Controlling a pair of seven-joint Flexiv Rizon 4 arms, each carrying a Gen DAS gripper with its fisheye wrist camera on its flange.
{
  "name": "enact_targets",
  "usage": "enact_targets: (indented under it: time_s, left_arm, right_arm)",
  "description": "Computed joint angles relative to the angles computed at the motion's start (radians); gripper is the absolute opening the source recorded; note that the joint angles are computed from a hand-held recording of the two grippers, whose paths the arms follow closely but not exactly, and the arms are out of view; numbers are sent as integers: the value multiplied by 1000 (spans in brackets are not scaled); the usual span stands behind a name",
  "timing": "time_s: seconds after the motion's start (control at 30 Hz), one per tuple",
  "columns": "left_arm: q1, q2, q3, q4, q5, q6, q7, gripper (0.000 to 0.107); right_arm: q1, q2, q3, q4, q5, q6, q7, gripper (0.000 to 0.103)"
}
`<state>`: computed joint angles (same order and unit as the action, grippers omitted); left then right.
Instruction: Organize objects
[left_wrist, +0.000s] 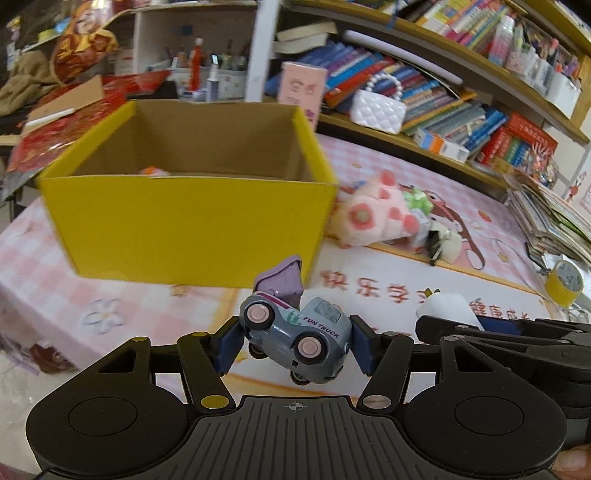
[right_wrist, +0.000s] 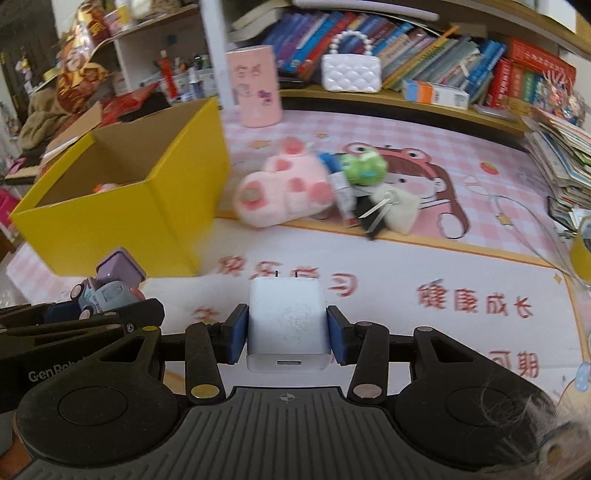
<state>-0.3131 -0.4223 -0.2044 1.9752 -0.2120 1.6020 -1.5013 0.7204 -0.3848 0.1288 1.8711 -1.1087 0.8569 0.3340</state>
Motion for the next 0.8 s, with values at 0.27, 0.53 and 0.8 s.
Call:
enact_targets:
  time_s: [0.27,0.53,0.8]
  left_arm:
    - [213,78,-182,145,-43,68,74,60]
    - [461,130,-398,252,-39,108,110,60]
    - [683,154,-579,312,28,122,110,60]
  right_arm:
    - [73,-60,2,-99,22,-58,-19,41]
    - [141,-109,-12,-178,45,-100,-22,41]
    - [193,-152,-30,-242,60,-126,-1,42]
